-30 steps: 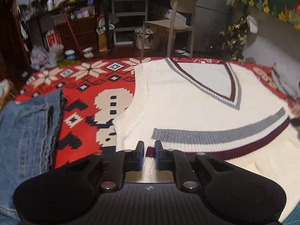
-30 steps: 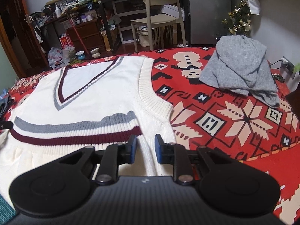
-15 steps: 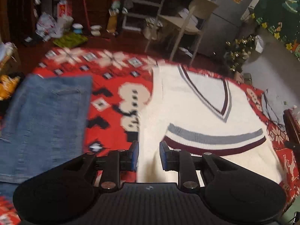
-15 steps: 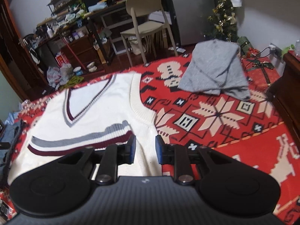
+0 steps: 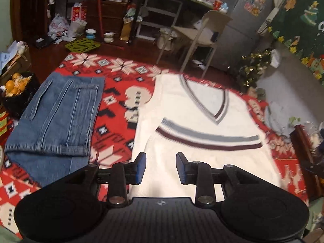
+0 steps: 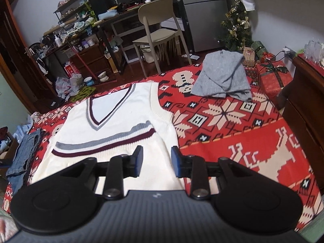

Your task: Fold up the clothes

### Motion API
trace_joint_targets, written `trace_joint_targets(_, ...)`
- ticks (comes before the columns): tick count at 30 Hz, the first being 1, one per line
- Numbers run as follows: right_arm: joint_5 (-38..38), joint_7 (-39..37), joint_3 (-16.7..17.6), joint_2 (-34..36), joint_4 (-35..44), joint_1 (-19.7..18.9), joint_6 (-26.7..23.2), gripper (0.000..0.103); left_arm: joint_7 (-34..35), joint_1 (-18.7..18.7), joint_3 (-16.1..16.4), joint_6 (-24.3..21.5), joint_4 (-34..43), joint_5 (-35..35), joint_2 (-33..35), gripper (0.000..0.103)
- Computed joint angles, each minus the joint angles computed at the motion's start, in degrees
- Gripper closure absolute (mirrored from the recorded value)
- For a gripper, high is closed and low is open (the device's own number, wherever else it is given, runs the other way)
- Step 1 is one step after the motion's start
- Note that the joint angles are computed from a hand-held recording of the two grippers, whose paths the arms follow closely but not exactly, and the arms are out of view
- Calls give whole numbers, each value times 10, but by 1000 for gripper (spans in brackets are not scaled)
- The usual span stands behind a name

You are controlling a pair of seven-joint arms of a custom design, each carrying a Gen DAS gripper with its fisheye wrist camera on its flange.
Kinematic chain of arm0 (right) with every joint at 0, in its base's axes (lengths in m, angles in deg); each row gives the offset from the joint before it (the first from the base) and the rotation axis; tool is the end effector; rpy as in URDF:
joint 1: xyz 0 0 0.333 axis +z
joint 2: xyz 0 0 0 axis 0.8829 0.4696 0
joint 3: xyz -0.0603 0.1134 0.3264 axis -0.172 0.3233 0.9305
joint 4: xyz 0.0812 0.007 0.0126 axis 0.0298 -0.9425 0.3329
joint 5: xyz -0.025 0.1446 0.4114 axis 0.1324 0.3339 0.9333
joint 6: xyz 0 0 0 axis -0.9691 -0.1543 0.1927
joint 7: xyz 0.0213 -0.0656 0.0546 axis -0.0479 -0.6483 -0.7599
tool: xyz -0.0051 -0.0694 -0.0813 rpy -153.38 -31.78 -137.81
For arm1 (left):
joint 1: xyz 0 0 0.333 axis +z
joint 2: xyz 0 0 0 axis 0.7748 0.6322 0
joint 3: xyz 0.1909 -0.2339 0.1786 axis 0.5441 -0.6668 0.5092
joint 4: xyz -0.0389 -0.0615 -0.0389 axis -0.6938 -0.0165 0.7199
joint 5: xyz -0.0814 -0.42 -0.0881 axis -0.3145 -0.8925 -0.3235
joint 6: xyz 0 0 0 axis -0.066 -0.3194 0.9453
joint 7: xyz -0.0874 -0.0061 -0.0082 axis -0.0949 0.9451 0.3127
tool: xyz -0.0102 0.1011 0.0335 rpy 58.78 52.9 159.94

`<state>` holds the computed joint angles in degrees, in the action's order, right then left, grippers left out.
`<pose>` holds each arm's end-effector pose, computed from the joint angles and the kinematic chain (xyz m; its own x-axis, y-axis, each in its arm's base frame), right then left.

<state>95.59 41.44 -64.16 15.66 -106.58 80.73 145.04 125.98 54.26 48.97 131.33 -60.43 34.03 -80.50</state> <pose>0.5700 0.1901 0.5516 0.1493 -0.9433 -0.2966 -0.7171 0.1032 -0.6893 0.5110 -0.0398 0.5634 0.2015 -0.9434 0.2633 -0.7321 -0.3236 -0.5994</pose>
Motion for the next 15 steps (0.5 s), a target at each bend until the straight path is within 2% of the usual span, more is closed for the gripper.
trace_joint_targets(2, 3, -10, 0, -1, -15, 3, 15, 67, -12, 9, -10, 6, -2, 16, 12, 71)
trace_joint_targets(4, -52, 34, 10, 4, -23, -12, 18, 67, -22, 13, -13, 13, -2, 27, 27, 71)
trace_joint_targets(6, -64, 37, 8, 14, -19, -13, 8, 67, -28, 11, -6, -2, 9, 20, 47, 74)
trace_joint_targets(11, 14, -30, 5, 47, 3, -14, -10, 67, -45, 5, 16, -55, 45, -16, 97, 75)
trace_joint_targets(15, 48, -65, 17, 61, 14, -24, -27, 67, -62, 8, 17, -99, 63, 4, 110, 72)
